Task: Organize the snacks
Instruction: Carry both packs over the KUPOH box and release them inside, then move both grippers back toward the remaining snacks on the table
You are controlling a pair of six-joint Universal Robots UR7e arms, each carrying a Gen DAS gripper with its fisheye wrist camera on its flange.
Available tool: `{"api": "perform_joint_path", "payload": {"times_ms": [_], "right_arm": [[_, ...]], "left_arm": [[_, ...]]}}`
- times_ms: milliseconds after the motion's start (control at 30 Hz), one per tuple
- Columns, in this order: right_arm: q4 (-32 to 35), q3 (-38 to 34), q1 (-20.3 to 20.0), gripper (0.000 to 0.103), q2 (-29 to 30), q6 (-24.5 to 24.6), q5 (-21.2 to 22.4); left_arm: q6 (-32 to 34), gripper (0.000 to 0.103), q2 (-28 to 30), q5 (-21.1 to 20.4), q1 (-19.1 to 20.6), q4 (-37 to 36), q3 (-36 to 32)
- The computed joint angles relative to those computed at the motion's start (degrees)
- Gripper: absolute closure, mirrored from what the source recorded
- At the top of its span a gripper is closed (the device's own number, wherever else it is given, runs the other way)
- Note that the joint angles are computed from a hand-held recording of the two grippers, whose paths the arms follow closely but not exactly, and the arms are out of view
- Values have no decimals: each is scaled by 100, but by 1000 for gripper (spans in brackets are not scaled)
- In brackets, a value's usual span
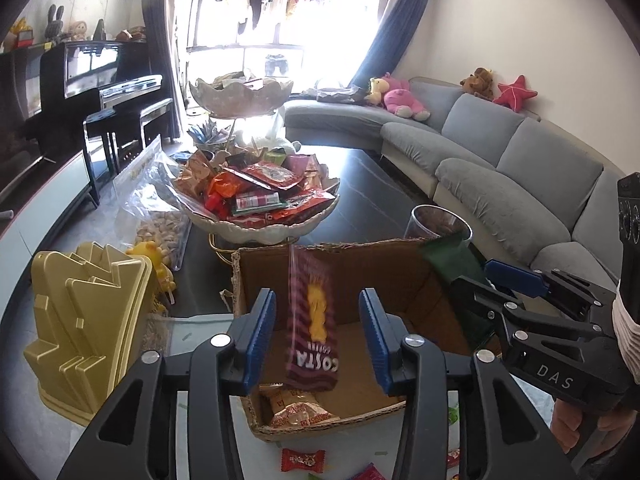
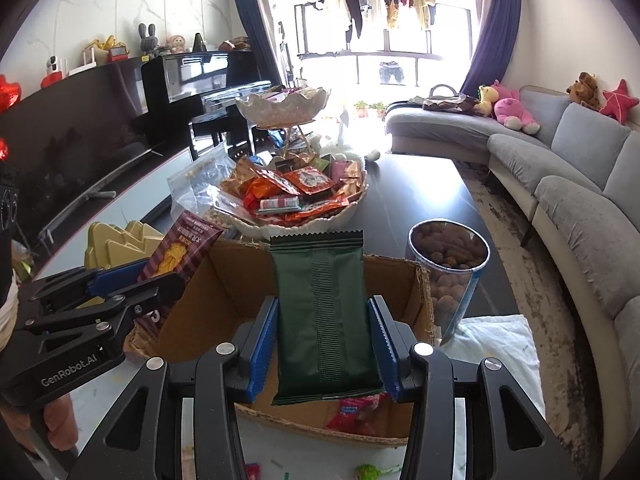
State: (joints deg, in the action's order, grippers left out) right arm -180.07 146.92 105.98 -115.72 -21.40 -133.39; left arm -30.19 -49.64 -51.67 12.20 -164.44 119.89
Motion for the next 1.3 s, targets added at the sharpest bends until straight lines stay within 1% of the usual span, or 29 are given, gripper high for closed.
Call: {"api": "perform_joint_path", "payload": {"times_ms": [33,67,100,133,200,233,333,500,600,867,1067,1300], "right_arm": [[-11,-12,-16,51,30,14,-23],[-66,6,-24,42,43,33,-57],[-154,24,-23,39,74,16,-83],[-237,50,13,39,96,-33,-139],[-387,109,136,39,153,-110,-279],[-394,134,196,39,135,-96,-319],[-313,202,424,39,40,3,-451],[-193,291,957,39,-29,237,-871],[69,338,1202,39,-135,484,-1055],[748,565,1889,39,-469,1237,-1540],[1305,783,2159,39,-771,1729,-1698],[2118,1015,2350,39,-1215,2271,-1794]], "left_arm": [[-50,49,-11,56,-16,-8,30],[-87,45,-17,110,-35,0,52],[-125,45,-35,164,-72,33,86],[-158,45,-58,221,-104,67,115],[-226,40,-117,300,-169,129,178],[-278,39,-163,344,-207,169,226],[-517,36,-313,497,-358,408,341],[-876,32,-577,634,-624,719,545],[-1110,29,-761,644,-786,921,680],[-1829,26,-1164,786,-1284,1522,1078],[-2324,25,-1372,718,-1587,1851,1327],[-2807,25,-1523,457,-1834,2103,1603]]}}
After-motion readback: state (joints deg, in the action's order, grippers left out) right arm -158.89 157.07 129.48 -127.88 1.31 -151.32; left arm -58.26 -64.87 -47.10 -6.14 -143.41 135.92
